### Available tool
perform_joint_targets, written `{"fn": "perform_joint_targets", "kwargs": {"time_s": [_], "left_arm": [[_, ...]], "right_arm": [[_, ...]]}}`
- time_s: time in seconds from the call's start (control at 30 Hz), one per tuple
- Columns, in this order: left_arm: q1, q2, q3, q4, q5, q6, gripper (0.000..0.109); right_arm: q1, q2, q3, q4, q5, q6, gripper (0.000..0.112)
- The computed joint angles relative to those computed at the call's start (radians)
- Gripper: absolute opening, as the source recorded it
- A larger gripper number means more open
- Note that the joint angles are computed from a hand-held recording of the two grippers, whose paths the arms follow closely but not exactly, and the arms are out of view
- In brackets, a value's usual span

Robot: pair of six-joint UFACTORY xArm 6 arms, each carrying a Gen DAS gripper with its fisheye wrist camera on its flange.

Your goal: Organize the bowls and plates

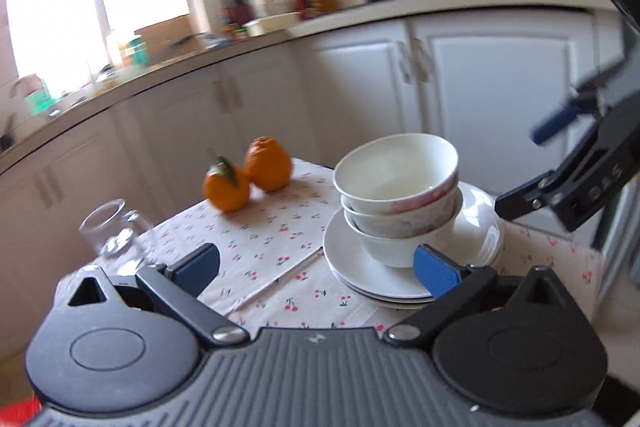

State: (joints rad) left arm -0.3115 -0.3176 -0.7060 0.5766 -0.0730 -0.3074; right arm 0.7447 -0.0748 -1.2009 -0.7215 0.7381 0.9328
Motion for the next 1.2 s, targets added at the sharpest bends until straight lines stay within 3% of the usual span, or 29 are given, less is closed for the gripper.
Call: {"fn": "perform_joint_targets", "kwargs": {"time_s": [0.07,0.17,0.27,0.33,0.5,1.2], "left_arm": [[-0.020,-0.048,-0.009,0.124,0.107,-0.209,0.102],[-0.053,-0.112,0.000,0.189,0.215,-0.381,0.102],[-0.096,-0.171,-0.004,0.357,0.347,-0.597,0.102],[-0.119,-0.192,-0.004,0.345,0.407,-0.606,0.102],[-0.130,-0.249,0.028,0.313,0.430,-0.611,0.102],[-0.177,-0.269,0.025,0.354,0.507,-0.683,0.102]], "right_arm": [[0.037,-0.003,-0.007,-0.043,0.086,0.180,0.103],[0.094,-0.024,0.007,-0.094,0.170,0.370,0.103],[0.158,-0.038,0.010,-0.156,0.257,0.478,0.103],[0.193,-0.047,0.008,-0.187,0.295,0.505,0.103],[0.264,-0.047,-0.014,-0.247,0.396,0.534,0.103],[0.312,-0.030,-0.034,-0.285,0.462,0.578,0.103]]}}
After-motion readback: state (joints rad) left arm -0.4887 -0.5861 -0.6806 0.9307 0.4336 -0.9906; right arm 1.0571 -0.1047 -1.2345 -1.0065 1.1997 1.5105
